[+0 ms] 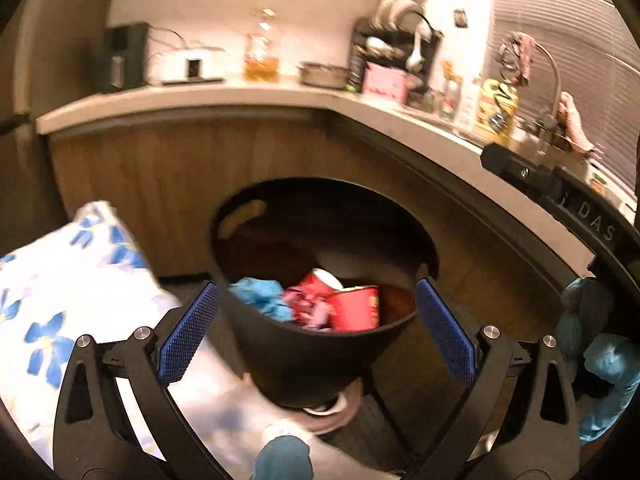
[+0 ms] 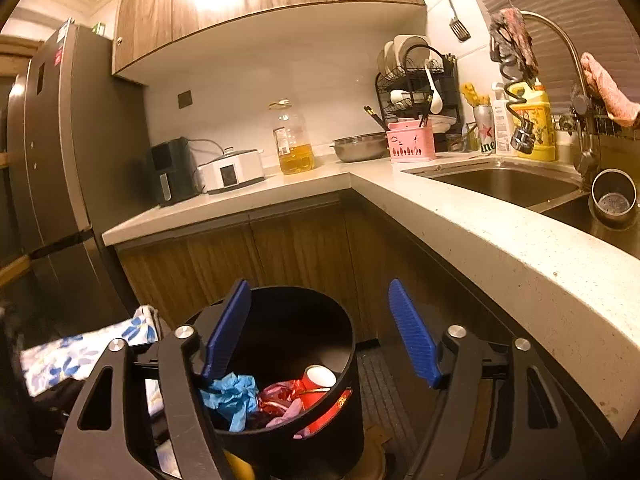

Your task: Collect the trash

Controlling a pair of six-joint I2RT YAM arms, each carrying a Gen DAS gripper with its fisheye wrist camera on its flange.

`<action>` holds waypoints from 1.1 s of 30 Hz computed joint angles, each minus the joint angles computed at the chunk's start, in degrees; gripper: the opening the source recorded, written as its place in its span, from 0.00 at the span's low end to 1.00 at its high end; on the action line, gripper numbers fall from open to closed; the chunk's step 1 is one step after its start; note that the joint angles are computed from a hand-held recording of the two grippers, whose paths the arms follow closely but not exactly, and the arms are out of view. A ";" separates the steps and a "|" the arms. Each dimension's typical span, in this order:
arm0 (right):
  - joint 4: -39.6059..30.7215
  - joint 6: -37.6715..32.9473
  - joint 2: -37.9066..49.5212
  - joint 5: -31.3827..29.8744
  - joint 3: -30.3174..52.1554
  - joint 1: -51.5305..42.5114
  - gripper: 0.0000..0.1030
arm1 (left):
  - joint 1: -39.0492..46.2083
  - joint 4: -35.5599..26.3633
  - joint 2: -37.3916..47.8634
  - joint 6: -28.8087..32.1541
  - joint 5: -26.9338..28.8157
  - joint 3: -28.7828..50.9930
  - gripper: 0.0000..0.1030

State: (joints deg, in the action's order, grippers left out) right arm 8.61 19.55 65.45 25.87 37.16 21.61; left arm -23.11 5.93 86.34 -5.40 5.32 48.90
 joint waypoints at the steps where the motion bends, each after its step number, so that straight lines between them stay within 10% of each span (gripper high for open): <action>1: -0.45 -0.25 -0.21 0.65 0.08 0.89 0.73 | -0.47 1.30 -2.82 -0.39 -3.33 -2.73 0.94; 8: -4.88 -1.95 -1.86 11.87 1.18 11.99 0.85 | -0.68 -0.22 -20.88 -2.92 -19.65 -12.71 0.94; 21: -26.26 10.85 -5.20 35.43 7.77 39.45 0.95 | -0.60 -25.90 -52.19 -4.84 -30.13 -18.25 0.94; 33: -81.91 62.90 8.38 46.06 25.81 62.19 0.95 | -15.66 -52.18 -72.10 -15.04 -43.84 -15.17 0.94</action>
State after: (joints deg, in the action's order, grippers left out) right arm -73.30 82.44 73.82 71.93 62.97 83.80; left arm -38.77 -46.24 14.24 -20.44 -38.52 33.73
